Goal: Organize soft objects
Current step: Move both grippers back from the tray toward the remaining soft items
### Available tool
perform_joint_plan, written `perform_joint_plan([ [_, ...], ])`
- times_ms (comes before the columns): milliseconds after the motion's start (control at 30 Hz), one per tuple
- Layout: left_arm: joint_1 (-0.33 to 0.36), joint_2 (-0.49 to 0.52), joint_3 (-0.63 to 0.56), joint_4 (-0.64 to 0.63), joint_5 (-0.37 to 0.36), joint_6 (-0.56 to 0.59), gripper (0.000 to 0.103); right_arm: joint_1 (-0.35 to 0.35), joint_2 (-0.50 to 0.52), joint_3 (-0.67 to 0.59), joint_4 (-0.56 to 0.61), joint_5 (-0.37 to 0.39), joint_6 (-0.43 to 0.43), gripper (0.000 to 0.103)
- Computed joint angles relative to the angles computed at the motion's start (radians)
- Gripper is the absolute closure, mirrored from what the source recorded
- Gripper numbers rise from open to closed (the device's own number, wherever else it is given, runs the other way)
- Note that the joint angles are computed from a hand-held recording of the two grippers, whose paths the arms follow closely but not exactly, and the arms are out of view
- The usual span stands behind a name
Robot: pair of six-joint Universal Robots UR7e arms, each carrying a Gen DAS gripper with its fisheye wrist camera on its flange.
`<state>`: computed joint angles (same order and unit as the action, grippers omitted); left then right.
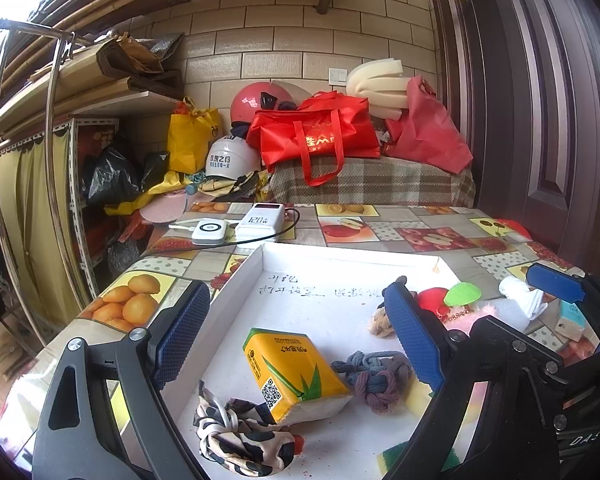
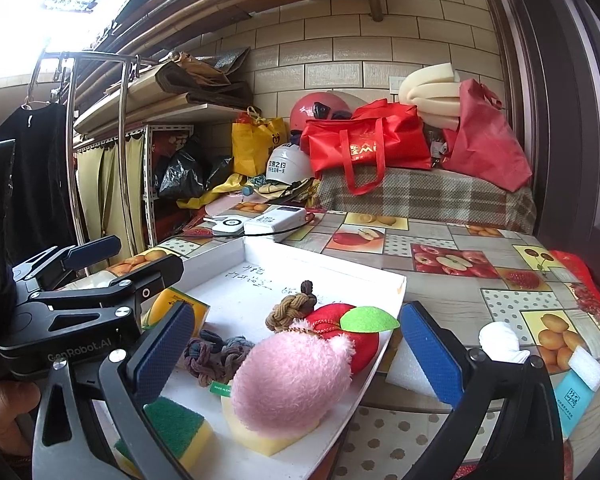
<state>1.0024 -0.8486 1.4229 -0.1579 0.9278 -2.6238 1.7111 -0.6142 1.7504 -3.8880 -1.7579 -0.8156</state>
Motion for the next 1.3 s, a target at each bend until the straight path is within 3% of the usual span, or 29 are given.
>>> perform_joint_plan([
  [400,-0.020,-0.016,0.029,0.030,0.041,-0.024,0.013,-0.017,-0.049,0.078,-0.056,0.004,0.038,0.000],
  [467,-0.027,-0.017,0.036,0.051,0.063,-0.036,0.013,-0.035,-0.075,0.121,-0.120,0.032,0.052,0.000],
  [600,-0.045,-0.014,0.049,0.098,0.125,-0.063,0.013,-0.100,-0.152,0.222,-0.372,0.170,0.108,0.000],
  [667,-0.057,-0.003,0.045,0.125,0.150,-0.060,0.013,-0.130,-0.195,0.244,-0.430,0.167,0.135,0.000],
  [800,-0.083,0.022,0.039,0.155,0.165,-0.052,0.013,-0.155,-0.308,0.238,-0.195,0.056,0.203,0.000],
  [933,-0.095,0.034,0.036,0.173,0.174,-0.038,0.013,-0.152,-0.314,0.210,-0.091,-0.035,0.142,0.000],
  [1067,-0.089,0.041,0.018,0.199,0.174,-0.072,0.013,-0.154,-0.315,0.186,0.033,-0.039,0.173,0.000],
  [1133,-0.085,0.041,0.014,0.202,0.176,-0.088,0.013,-0.133,-0.289,0.145,0.083,-0.077,0.154,0.000],
  [1233,-0.082,0.039,0.017,0.201,0.179,-0.092,0.013,-0.079,-0.163,-0.031,0.141,-0.277,0.088,0.001],
  [1300,-0.082,0.040,0.014,0.204,0.177,-0.090,0.013,-0.074,-0.116,-0.121,0.221,-0.325,0.128,0.007],
])
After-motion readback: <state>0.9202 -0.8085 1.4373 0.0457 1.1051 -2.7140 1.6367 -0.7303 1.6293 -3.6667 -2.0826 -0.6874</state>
